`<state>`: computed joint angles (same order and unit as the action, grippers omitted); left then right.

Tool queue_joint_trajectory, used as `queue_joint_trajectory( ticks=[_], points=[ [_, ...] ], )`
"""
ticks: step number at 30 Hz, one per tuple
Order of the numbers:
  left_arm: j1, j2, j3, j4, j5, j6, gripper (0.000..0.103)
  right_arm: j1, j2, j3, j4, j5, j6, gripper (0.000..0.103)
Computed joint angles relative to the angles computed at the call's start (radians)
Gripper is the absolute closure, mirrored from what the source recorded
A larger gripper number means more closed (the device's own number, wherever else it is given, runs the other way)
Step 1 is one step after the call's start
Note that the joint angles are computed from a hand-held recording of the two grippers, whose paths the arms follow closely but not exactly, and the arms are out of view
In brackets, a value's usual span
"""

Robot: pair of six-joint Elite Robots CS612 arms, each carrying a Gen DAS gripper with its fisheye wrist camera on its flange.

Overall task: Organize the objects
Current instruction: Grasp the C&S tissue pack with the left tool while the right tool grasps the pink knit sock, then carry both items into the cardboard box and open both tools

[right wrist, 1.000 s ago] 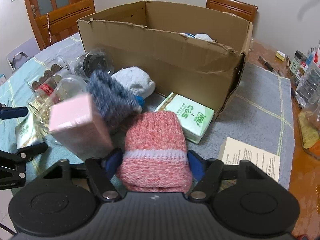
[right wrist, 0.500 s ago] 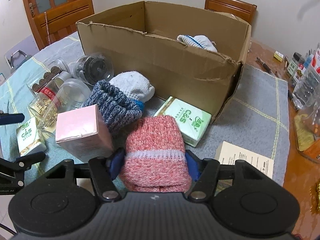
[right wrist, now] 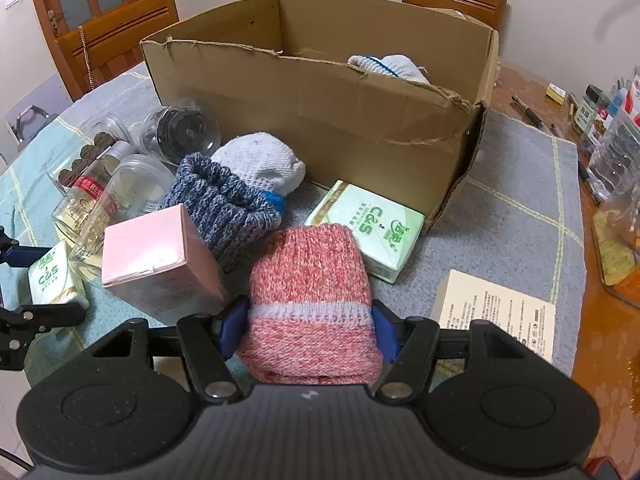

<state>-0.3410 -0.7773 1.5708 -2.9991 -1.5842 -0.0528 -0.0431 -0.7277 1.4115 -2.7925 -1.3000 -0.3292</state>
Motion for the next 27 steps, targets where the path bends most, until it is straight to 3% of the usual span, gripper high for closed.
queue_joint_trajectory(
  ticks=[4,9,16,20,27],
  points=[
    [0.006,-0.013,-0.007,0.032,-0.033,0.031,0.037,-0.002,-0.013,0.004,0.024,-0.003,0.043,0.035],
    [0.015,-0.038,-0.043,0.162,-0.069,0.082,0.037,-0.004,-0.039,0.013,0.072,-0.018,0.104,0.035],
    [0.031,-0.052,-0.109,0.178,-0.086,0.141,0.037,-0.004,-0.095,0.041,0.018,-0.042,0.092,0.035],
    [0.036,-0.026,-0.198,0.174,-0.085,0.171,0.037,-0.008,-0.106,0.022,-0.024,-0.008,0.121,0.035],
    [0.040,0.066,-0.414,0.258,-0.099,0.191,0.037,-0.005,-0.069,-0.079,-0.032,0.033,0.175,0.035]
  ],
)
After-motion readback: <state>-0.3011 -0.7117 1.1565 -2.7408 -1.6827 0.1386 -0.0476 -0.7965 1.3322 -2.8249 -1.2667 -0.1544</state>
